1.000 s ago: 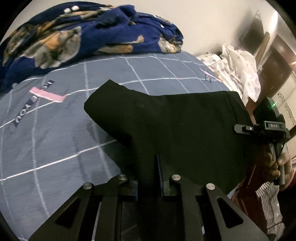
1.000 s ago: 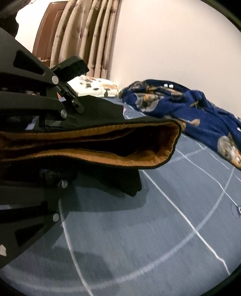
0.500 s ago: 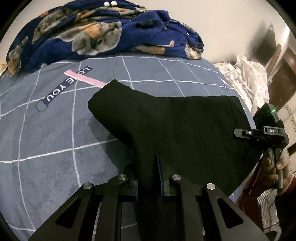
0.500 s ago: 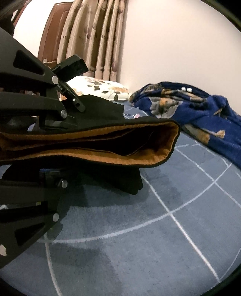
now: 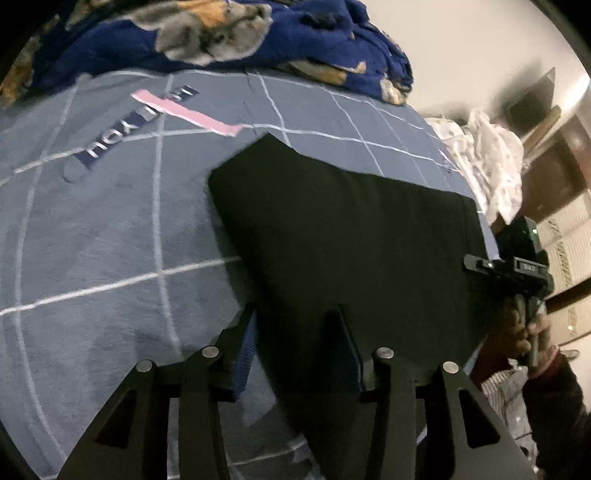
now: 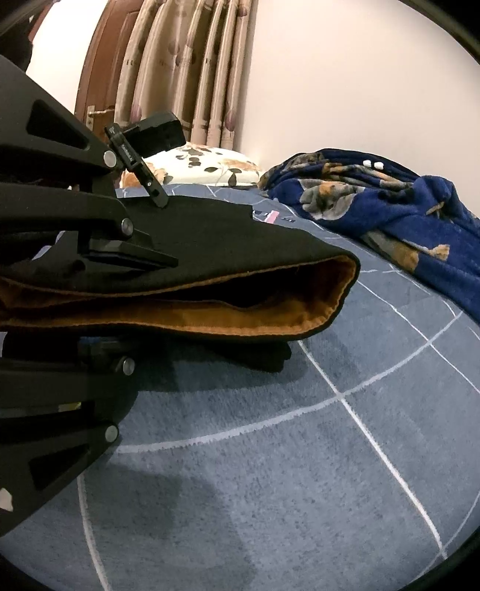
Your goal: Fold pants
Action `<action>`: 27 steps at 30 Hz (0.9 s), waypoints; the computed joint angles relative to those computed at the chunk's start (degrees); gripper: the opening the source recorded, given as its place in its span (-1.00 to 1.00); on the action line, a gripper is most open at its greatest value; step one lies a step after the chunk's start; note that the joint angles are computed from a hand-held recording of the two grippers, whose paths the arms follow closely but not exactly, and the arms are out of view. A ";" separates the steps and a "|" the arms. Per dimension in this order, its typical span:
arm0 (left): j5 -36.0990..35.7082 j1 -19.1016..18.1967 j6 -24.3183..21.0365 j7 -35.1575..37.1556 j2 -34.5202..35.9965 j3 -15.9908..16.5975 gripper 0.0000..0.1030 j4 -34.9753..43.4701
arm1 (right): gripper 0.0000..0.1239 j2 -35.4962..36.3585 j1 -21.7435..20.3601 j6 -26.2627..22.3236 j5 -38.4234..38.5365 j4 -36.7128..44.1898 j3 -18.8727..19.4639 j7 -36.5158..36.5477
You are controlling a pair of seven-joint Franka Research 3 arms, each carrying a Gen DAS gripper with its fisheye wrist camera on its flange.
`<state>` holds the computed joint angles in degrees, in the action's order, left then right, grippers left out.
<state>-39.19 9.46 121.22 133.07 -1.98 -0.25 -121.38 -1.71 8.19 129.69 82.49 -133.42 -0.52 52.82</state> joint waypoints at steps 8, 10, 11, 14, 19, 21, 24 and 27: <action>-6.10 1.52 -7.59 3.05 3.42 -0.45 0.33 2.42 | -0.54 0.22 -0.52 -1.60 1.16 -0.47 -0.25 -0.50; -4.60 1.07 -4.76 2.59 3.52 -1.16 -0.49 2.17 | -0.53 0.25 -0.55 -1.76 1.38 -0.52 -0.22 -0.48; -5.06 1.10 -4.89 2.51 4.22 -1.24 -0.51 2.68 | -0.53 0.22 -0.58 -1.83 1.34 -0.56 -0.23 -0.55; -7.32 1.60 -5.18 1.98 4.75 -1.48 -0.60 2.80 | -0.52 0.15 -0.51 -1.54 1.16 -0.56 -0.12 -0.41; -7.15 1.65 -4.60 0.10 4.23 -1.35 -0.41 2.26 | -0.50 0.21 -0.73 -2.63 1.63 -0.64 -0.34 -0.46; -7.07 2.05 -5.61 -0.55 4.47 -1.12 -0.25 2.64 | -0.50 0.17 -0.74 -2.49 1.48 -0.69 -0.28 -0.38; -6.07 2.85 -9.03 0.56 5.28 -0.87 0.01 4.25 | -0.50 0.32 -0.71 -2.59 0.60 -0.40 -0.25 -0.30; -6.50 3.84 -14.10 3.25 6.07 -0.82 0.42 5.63 | -0.50 0.90 -0.92 -3.59 0.05 0.12 -0.34 -0.69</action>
